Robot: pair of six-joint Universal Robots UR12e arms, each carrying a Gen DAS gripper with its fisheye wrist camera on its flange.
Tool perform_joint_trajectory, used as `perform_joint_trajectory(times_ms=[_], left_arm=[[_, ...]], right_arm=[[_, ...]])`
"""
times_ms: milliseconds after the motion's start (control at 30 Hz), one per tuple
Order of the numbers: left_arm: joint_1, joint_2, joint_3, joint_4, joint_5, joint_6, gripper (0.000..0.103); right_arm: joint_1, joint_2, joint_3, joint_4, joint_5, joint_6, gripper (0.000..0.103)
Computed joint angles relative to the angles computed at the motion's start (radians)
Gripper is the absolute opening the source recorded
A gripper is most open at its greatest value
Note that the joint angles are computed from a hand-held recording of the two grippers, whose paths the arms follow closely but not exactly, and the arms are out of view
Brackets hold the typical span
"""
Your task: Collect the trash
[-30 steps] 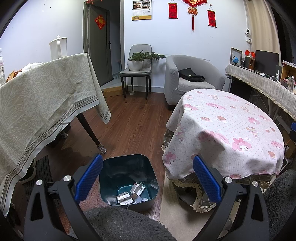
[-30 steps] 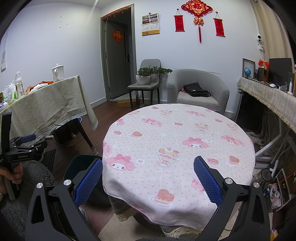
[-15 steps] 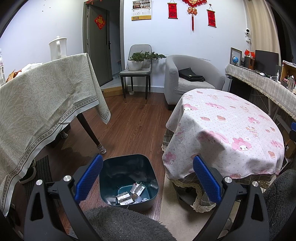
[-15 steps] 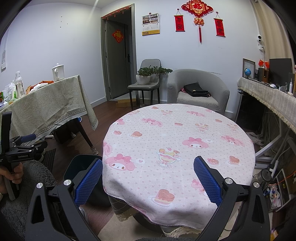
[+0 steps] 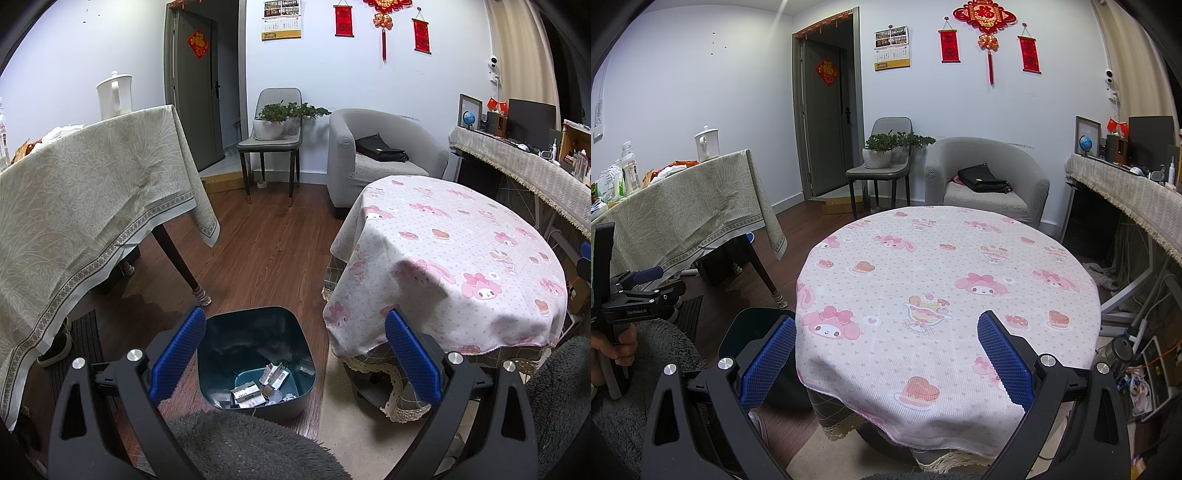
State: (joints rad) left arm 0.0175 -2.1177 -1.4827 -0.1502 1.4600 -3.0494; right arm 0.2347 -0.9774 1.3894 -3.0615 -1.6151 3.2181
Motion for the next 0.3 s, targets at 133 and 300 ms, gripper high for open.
perform_joint_trajectory(times_ms=[133,300], left_arm=[[0.0,0.0,0.001,-0.01,-0.005,0.001,0.099],[0.001,0.0,0.0,-0.013,-0.003,-0.004,0.1]], right_arm=[[0.0,0.0,0.0,0.0,0.001,0.0,0.1],[0.0,0.0,0.0,0.002,0.001,0.001,0.1]])
